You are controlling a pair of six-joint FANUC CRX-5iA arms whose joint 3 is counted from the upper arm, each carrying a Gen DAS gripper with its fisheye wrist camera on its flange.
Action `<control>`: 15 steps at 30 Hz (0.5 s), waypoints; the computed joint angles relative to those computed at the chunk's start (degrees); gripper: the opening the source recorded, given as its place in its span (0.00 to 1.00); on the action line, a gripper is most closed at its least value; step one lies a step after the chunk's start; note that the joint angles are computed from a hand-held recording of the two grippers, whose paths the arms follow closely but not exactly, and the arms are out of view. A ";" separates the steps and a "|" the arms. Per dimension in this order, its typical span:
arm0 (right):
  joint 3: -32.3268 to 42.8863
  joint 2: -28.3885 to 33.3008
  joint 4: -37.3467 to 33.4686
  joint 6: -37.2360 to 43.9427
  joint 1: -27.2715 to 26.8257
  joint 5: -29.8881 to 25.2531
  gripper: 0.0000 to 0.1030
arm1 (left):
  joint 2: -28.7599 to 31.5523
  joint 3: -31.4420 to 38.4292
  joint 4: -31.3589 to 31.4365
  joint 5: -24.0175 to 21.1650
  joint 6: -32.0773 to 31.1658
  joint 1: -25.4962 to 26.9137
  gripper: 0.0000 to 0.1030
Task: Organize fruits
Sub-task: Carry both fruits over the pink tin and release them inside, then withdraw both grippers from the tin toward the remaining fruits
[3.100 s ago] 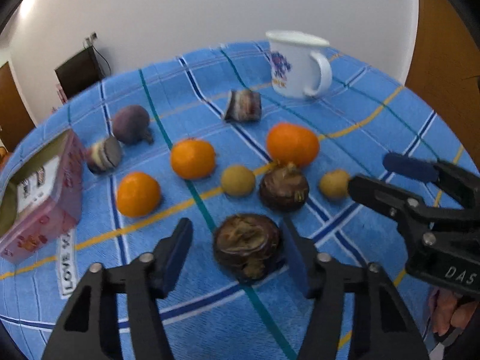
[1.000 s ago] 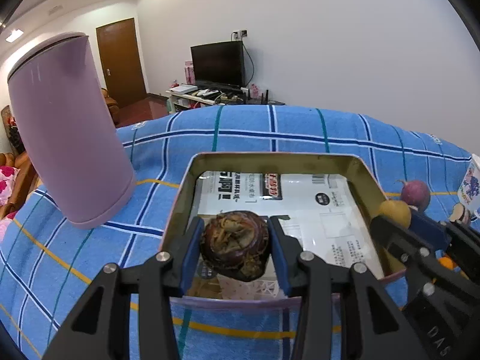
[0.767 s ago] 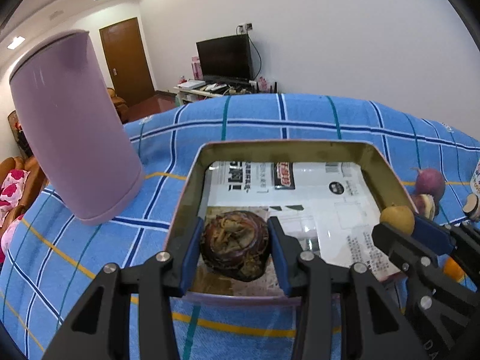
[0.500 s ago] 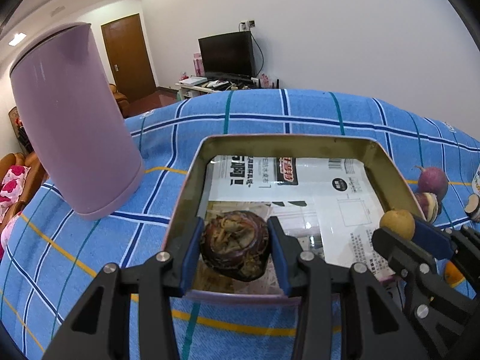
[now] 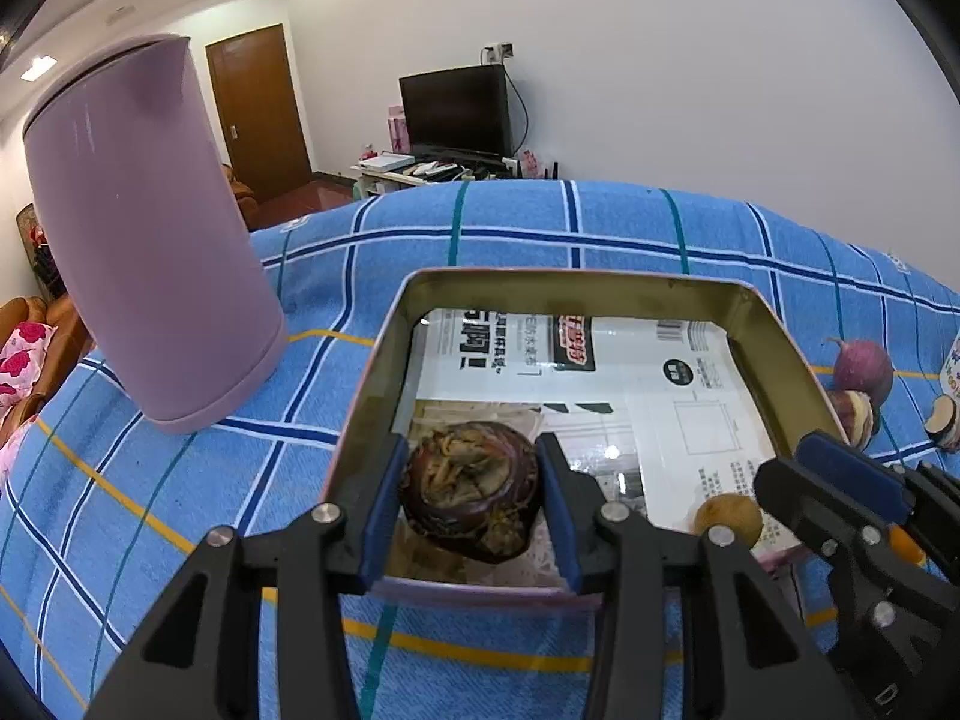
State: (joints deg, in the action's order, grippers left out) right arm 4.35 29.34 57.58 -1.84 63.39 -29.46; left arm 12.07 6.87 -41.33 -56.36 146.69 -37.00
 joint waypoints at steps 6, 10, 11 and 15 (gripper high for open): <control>-6.62 -3.15 15.89 -17.66 -1.22 -0.93 0.31 | -0.19 0.25 -5.89 -0.92 4.06 -3.05 0.65; -8.47 -3.97 23.20 -25.29 -0.86 -6.98 0.67 | -0.48 0.33 -12.27 -2.35 9.00 -6.51 0.91; -8.72 -3.94 24.61 -26.79 -0.58 -9.23 0.72 | -0.43 0.44 -13.83 -2.85 9.92 -7.34 0.95; -9.02 -3.86 27.02 -28.88 0.54 -15.77 0.74 | -0.05 0.88 -16.84 -4.28 11.95 -9.12 0.98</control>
